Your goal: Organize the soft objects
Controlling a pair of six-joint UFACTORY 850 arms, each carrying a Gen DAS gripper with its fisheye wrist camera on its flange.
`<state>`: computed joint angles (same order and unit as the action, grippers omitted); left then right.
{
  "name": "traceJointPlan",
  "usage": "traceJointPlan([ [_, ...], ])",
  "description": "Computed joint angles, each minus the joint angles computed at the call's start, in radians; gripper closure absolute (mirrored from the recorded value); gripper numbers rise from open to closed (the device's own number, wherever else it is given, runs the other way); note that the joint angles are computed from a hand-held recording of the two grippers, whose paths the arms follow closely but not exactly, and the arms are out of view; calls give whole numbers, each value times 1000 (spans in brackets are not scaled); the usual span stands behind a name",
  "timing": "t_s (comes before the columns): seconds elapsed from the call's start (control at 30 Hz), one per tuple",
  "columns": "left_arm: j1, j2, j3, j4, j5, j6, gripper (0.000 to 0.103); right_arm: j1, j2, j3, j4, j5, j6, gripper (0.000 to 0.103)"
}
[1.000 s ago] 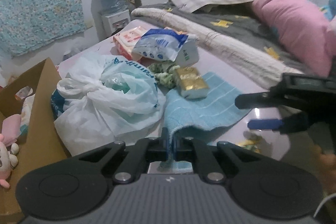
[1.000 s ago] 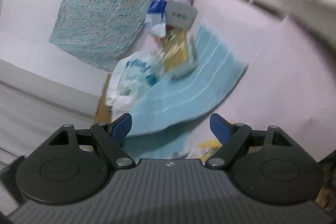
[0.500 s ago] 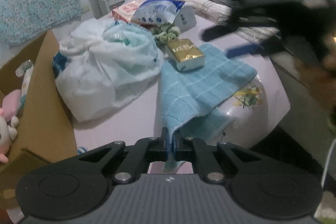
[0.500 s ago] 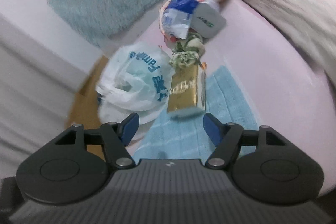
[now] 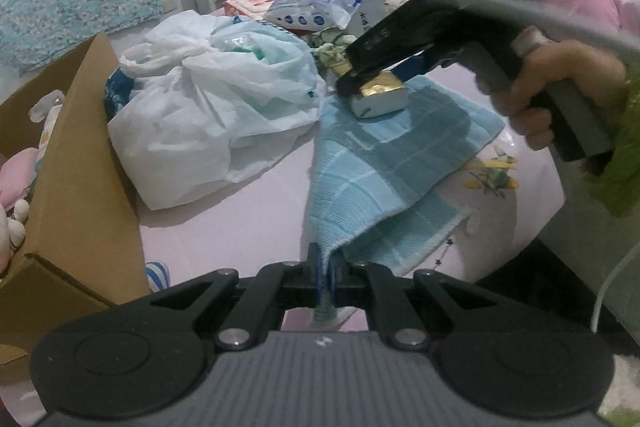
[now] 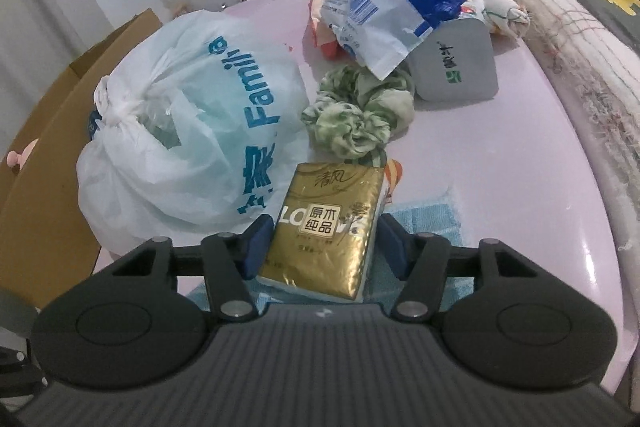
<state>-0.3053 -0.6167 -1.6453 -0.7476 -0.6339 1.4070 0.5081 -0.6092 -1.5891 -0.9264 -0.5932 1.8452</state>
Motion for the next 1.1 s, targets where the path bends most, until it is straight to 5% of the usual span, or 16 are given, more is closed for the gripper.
traceJointPlan([
  [0.2, 7, -22, -27, 4, -19, -32, 99, -19, 72, 59, -153, -34, 197, 47],
  [0.33, 7, -25, -29, 0, -22, -38, 99, -43, 118, 120, -259, -99, 368, 33],
  [0.5, 9, -27, -33, -9, -25, -52, 99, -26, 247, 322, -505, -5, 810, 28],
  [0.6, 7, -27, -29, -5, -17, -51, 99, 21, 302, 398, -524, 32, 925, 28],
  [0.9, 7, -23, -15, 5, -5, -69, 98, 157, 193, 272, -90, -175, 360, 31],
  [1.07, 8, -24, -15, -2, -2, -84, 98, 155, 97, 150, 5, -235, 110, 58],
  [1.1, 9, -25, -15, -5, -1, -87, 98, 159, 75, 116, 30, -269, 50, 71],
])
